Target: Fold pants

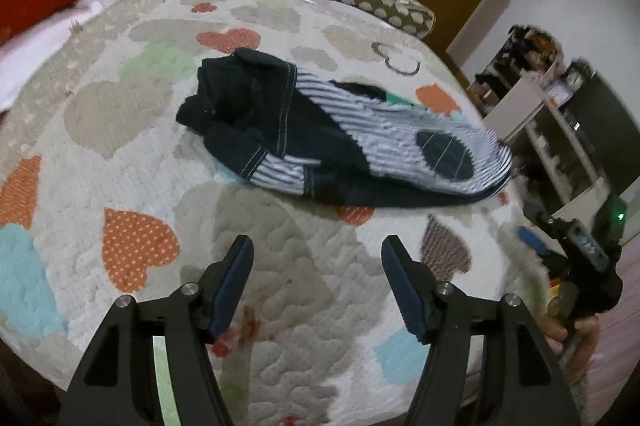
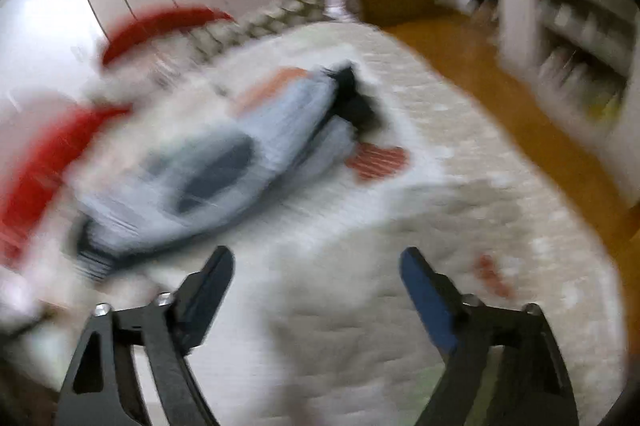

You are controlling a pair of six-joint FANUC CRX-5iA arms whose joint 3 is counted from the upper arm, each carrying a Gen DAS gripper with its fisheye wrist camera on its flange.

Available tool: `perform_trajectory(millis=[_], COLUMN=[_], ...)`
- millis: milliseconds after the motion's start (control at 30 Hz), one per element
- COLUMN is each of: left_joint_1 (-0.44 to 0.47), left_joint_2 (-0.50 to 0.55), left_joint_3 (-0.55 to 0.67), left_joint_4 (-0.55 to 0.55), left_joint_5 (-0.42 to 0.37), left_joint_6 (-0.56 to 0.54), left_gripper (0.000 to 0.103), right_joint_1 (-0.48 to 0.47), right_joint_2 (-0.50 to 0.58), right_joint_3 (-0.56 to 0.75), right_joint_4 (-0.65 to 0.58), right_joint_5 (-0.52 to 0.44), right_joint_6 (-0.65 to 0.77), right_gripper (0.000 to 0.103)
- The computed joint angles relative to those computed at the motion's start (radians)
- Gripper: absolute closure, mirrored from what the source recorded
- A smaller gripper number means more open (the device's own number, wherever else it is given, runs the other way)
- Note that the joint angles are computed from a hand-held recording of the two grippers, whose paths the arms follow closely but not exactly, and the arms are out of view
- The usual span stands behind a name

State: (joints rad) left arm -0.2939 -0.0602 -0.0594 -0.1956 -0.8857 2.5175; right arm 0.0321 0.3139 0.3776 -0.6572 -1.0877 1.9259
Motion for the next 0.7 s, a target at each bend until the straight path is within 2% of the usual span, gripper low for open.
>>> perform_trajectory(millis=[33,100,133,200,267,400,600,667,700], left_joint_1=[0.036,0.077,0.098,0.11,0.12,0.143,0.163,0.159,0.155], left_joint_2=[-0.014,-0.027,-0.035,-0.041,-0.043,-0.041,-0.005,0.009,0.016], left_joint_3=[-0.039,-0.087,-0.116,-0.137,-0.144,-0.168,-0.225,-0.239,-0.245], left_joint_4=[0.076,0.175,0.236,0.278,0.305,0.392,0.633,0.703,0.738], left_joint_5=[0.055,0.116,0.152,0.177,0.187,0.22,0.312,0.335,0.345], left_joint_6=[-0.038,-0.088,-0.119,-0.141,-0.164,-0.241,-0.414,-0.465,-0.491], left_gripper=[0.037,0.037,0.037,0.037,0.037,0.037,0.037,0.037,0.037], right_joint_1=[-0.053,-0.122,-0.132,-0.123,-0.1,-0.023,0.032,0.055,0.062], right_joint_2=[0.052,0.181,0.241,0.325,0.349,0.344,0.346,0.344,0.347], right_joint_3=[0.089,0.269,0.342,0.436,0.458,0.461,0.467,0.476,0.487], right_joint_4=[-0.131,-0.332,-0.399,-0.479,-0.478,-0.326,-0.205,-0.174,-0.168], right_joint_5=[-0.131,-0.386,-0.476,-0.586,-0.594,-0.523,-0.411,-0.377,-0.375], right_joint_6=[-0.005,-0.066,-0.115,-0.196,-0.229,-0.277,-0.375,-0.371,-0.368], right_gripper=[0.024,0.038,0.041,0.047,0.048,0.048,0.049,0.068,0.088])
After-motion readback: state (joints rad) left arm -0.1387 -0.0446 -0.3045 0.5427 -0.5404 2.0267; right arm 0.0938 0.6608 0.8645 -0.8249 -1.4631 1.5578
